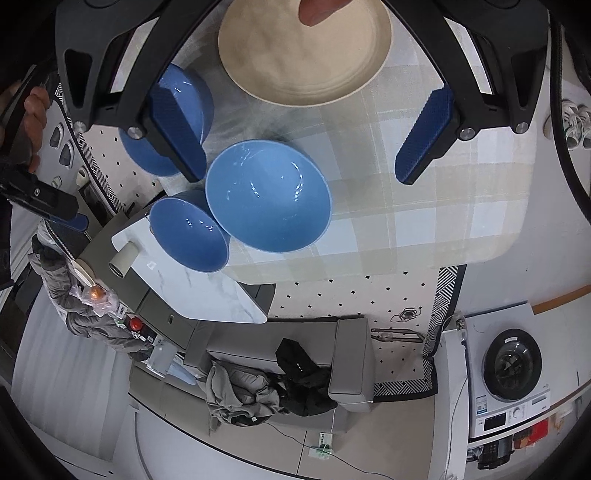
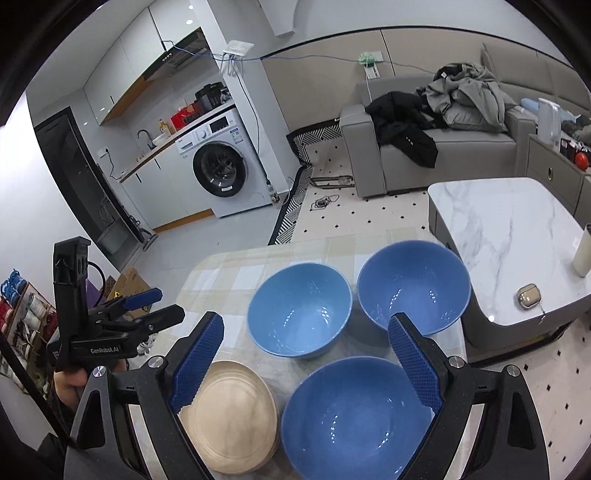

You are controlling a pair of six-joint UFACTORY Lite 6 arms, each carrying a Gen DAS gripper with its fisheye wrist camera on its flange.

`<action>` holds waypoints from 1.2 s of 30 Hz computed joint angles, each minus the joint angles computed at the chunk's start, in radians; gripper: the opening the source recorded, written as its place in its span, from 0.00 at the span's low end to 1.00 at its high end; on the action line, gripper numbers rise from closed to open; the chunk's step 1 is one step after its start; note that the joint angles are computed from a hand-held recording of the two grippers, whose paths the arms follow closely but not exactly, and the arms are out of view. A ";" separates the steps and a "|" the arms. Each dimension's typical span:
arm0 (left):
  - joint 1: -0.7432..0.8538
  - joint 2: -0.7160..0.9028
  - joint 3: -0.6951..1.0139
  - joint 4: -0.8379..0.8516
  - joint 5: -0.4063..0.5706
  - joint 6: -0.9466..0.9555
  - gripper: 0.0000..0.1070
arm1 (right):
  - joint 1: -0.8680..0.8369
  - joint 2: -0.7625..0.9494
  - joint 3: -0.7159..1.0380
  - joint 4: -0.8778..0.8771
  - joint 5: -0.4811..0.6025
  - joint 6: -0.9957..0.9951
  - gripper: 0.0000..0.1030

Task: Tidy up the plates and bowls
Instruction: 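Move both tools over to the blue bowls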

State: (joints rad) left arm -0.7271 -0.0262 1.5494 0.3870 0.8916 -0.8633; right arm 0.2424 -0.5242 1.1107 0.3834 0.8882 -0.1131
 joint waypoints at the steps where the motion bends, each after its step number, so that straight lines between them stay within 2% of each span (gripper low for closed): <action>1: 0.021 0.014 -0.003 -0.013 -0.019 0.013 0.95 | -0.006 0.015 -0.007 0.010 -0.011 -0.015 0.90; 7: 0.119 0.121 -0.001 -0.079 -0.108 0.093 0.95 | -0.049 0.134 -0.032 0.090 -0.075 -0.126 0.90; 17: 0.215 0.320 0.090 -0.162 -0.170 0.204 0.95 | -0.059 0.321 -0.055 0.149 -0.176 -0.217 0.90; 23: 0.258 0.391 0.082 -0.224 -0.225 0.263 0.95 | -0.033 0.381 -0.089 0.182 -0.227 -0.245 0.90; 29: 0.297 0.449 0.071 -0.312 -0.264 0.343 0.79 | -0.002 0.464 -0.069 0.199 -0.251 -0.265 0.82; 34: 0.312 0.494 0.069 -0.344 -0.299 0.386 0.71 | 0.017 0.522 -0.060 0.228 -0.267 -0.292 0.75; 36: 0.307 0.513 0.078 -0.332 -0.300 0.379 0.68 | 0.026 0.547 -0.049 0.223 -0.269 -0.280 0.69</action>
